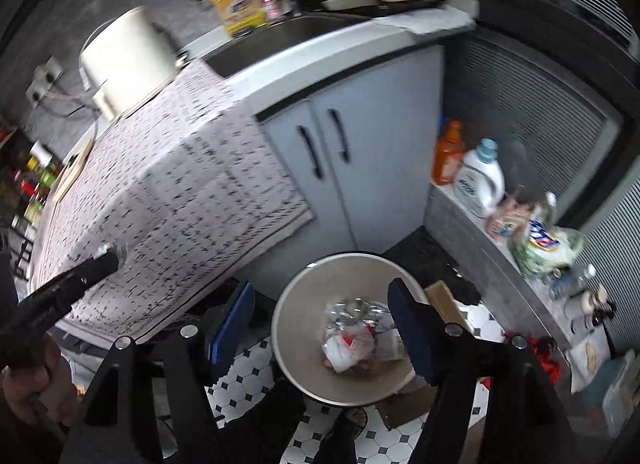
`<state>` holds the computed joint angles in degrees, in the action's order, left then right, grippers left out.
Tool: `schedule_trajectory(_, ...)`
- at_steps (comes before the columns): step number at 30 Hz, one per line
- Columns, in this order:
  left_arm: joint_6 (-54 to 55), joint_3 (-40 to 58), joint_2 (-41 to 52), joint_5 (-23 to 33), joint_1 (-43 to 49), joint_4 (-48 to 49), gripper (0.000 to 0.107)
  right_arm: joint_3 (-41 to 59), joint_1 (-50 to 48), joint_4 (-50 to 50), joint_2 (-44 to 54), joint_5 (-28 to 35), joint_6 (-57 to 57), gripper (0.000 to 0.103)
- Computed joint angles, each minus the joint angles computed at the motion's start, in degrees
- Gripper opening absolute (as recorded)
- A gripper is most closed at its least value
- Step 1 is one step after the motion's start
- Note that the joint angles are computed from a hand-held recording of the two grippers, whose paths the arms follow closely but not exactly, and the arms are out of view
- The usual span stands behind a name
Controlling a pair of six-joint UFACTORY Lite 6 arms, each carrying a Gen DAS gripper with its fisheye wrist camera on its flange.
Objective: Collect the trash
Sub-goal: 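Carry the white piece and red piece from the counter over the white bin, then open the left gripper to drop the white piece while the right drops the red piece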
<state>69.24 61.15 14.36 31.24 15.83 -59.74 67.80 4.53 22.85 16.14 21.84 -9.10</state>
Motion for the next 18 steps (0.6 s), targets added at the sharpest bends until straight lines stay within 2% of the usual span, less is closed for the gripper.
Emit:
schedule_trajectory(8,-2.84,2.4,3.45,-0.23,-8.53,2.4,0.043,-12.68,-8.55,3.74,-10.97,-0.79,-3.69,0.068)
schedule_trajectory(17,-6.98,7.82,8.2,0.48,-17.25,5.26,0.044,-21.95,-15.5,5.13,-21.09,-0.38,-4.96,0.068)
schedule_trajectory(18,-7.7,9.27,9.3,0.83,-17.92,5.77,0.05,-22.5,-16.2,4.93,-21.91,-0.12,-4.85,0.068)
